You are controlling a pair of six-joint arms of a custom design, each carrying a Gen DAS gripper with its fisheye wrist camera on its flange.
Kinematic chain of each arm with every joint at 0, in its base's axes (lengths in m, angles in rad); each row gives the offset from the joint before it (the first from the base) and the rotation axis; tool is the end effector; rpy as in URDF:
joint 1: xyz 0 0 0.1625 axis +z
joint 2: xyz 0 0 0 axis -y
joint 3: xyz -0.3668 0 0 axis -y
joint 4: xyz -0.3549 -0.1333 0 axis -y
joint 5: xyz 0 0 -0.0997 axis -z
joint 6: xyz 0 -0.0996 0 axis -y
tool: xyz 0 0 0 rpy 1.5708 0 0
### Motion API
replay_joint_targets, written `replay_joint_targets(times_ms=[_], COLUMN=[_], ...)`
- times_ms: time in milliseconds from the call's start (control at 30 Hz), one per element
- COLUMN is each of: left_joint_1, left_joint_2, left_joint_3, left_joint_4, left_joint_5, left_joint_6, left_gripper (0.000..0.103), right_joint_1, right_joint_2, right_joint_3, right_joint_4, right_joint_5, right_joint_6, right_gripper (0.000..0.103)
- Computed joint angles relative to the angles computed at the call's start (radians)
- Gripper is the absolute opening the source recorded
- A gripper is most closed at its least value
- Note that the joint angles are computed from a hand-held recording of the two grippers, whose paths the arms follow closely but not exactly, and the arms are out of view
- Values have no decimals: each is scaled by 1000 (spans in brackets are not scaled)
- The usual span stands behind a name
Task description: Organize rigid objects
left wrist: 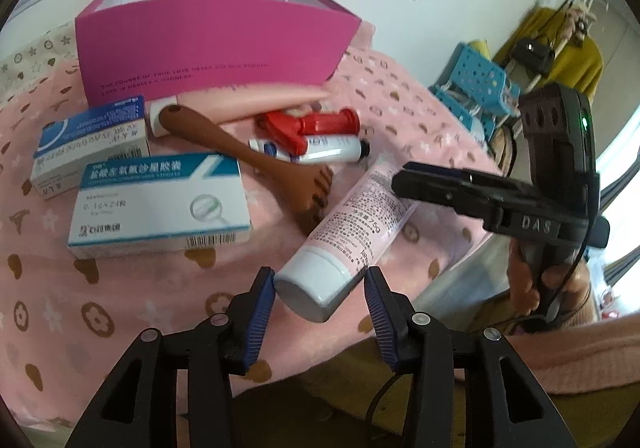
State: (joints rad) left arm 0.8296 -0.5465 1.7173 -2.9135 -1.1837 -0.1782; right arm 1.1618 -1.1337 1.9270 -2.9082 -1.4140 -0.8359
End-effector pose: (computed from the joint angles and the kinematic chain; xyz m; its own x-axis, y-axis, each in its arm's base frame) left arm -0.2558 -0.5326 -0.0476 -0.8331 0.4396 -0.3357 0.5259 0.8177 -0.2343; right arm -0.0784 -0.5551 0.2093 -0.8817 -0.3688 0.2945 -0.4681 0.7628 -0.4462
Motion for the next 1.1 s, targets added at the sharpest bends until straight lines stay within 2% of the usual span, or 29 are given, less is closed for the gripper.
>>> replay_joint_targets(times_ms=[233,367,467,533,667,733,800,900,967,1000,1067,1100], left_joint_1=[-1,4,-1,3,31,52,75,91,87,90,100,98], left_joint_2=[-11,-1,26,55,114,166,211,281,323,320,291,266], left_joint_3=[-48,-125,-206,-286,-441,-562,-671,-801,-853,-842,-788,-732], left_joint_4=[-34,-33,-36,-32,11,71,159,245,253,243,209,164], left_joint_5=[13,25,66,89,86,72,24,4,61,61,41,65], left_joint_6=[50,102,166,211,235,250,231,234,242,240,230,232], left_gripper=[49,50,51,52,54,48,44,44,43,43,43,43], right_joint_1=[32,62,91,113,147,160,166,199,216,218,198,186], right_joint_2=[-20,-2,22,48,108,145,178,239,292,313,314,299], right_joint_3=[0,-60,-125,-179,-296,-369,-449,-510,-557,-579,-583,-554], right_joint_4=[-41,-43,-42,-51,-36,2,105,88,71,80,119,95], right_joint_5=[27,53,66,68,61,62,91,31,-47,-79,-64,-35], right_joint_6=[10,27,43,51,76,86,89,75,74,79,95,81], right_gripper=[54,54,54,54,54,54,45,42,41,41,41,40])
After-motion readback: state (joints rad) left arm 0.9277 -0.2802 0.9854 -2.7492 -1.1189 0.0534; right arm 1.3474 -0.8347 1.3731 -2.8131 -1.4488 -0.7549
